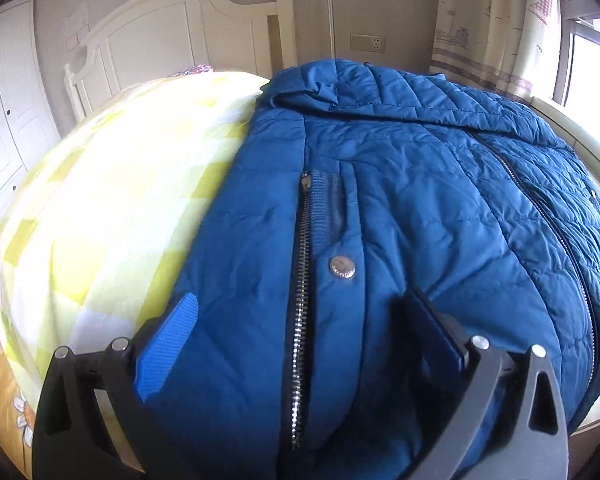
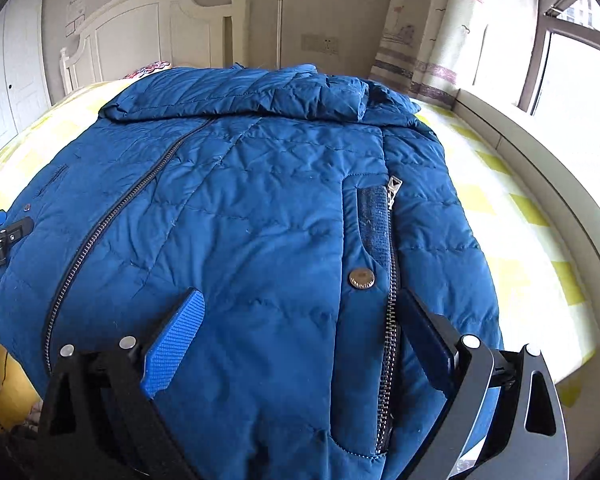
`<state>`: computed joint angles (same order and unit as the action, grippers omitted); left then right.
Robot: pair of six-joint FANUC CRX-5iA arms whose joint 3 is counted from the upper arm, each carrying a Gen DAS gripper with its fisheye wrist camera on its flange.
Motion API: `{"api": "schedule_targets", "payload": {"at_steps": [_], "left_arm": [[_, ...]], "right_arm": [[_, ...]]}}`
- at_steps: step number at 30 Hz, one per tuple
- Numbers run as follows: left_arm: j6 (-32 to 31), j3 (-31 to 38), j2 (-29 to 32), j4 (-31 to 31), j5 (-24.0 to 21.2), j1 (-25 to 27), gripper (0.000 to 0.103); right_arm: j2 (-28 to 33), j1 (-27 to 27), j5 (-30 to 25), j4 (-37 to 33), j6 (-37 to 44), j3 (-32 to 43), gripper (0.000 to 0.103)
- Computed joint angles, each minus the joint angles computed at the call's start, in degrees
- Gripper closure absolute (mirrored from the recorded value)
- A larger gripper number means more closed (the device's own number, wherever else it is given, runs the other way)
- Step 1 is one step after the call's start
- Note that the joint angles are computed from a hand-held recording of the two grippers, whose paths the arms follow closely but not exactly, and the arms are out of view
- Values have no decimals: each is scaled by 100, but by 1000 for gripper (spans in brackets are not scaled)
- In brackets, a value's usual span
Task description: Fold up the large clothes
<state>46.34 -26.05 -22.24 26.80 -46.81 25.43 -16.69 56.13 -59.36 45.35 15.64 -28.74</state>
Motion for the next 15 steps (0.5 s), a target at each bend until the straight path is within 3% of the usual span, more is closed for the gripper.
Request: {"api": "schedule_targets", "payload": {"at_steps": [3,5,8,10,11,15], "left_arm": [[107,-74,-243,-1,-22,8,3],[-556,-352,-487,704,-209,34,3],[-963,-532,-704,726,-286,-307,3],[-900,-734,-832,363,170,-619,2],[-1121,-947,-944,617,353,-598,2],[-1351,-899,-890,871,6,-303,2]], "right_arm": [[-42,320,-115,455,-386,-96,11],[-29,505,83,693,-265,-162,11],[227,574,218,516,37,-86,11],[15,436,687,707,-376,-422,11],[-65,388,830,700,-354,-495,11],[-129,564,315,610,-127,-364,11]]}}
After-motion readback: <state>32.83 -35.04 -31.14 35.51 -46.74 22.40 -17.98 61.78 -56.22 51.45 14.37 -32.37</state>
